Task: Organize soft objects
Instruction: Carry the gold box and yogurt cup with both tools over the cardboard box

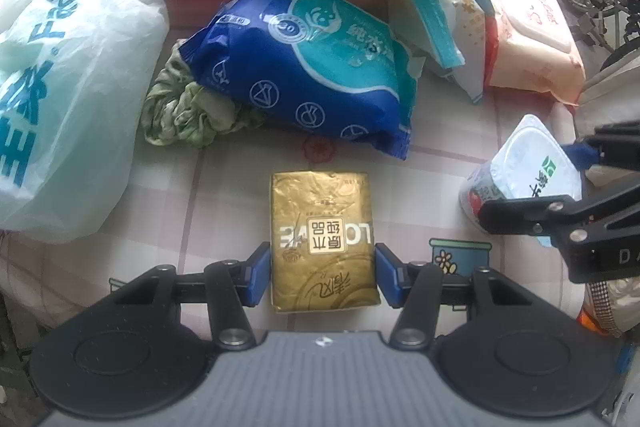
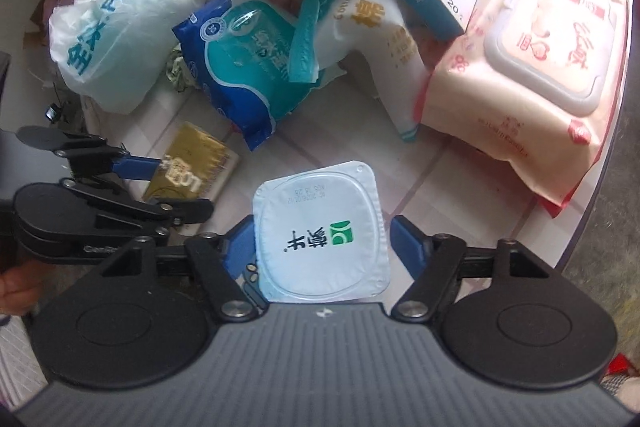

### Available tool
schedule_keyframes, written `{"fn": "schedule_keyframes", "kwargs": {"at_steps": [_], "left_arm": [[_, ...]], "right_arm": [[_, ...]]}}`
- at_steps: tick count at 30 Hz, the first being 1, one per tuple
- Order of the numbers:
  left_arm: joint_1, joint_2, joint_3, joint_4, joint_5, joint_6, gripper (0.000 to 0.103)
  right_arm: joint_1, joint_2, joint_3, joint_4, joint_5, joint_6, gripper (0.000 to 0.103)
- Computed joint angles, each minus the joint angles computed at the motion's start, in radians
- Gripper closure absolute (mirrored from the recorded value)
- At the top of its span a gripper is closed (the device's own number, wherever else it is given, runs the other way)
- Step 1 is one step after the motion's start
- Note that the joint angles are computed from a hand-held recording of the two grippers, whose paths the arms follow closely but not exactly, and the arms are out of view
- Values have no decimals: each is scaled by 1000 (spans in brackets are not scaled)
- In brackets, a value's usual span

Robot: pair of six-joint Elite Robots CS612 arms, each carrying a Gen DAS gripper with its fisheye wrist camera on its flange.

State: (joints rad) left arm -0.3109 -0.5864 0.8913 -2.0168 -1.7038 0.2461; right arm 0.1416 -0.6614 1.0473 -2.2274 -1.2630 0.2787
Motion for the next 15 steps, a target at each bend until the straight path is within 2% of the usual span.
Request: {"fn": "schedule_keyframes", "kwargs": {"at_steps": [8, 15], "left_arm": [[-6, 1, -11, -12, -10, 12, 49], [-12, -13, -40, 29, -45, 37, 50]], "right_arm": [[0, -16, 18, -8, -24, 55, 42], [-9, -52, 39, -14, -30, 117, 42]]}}
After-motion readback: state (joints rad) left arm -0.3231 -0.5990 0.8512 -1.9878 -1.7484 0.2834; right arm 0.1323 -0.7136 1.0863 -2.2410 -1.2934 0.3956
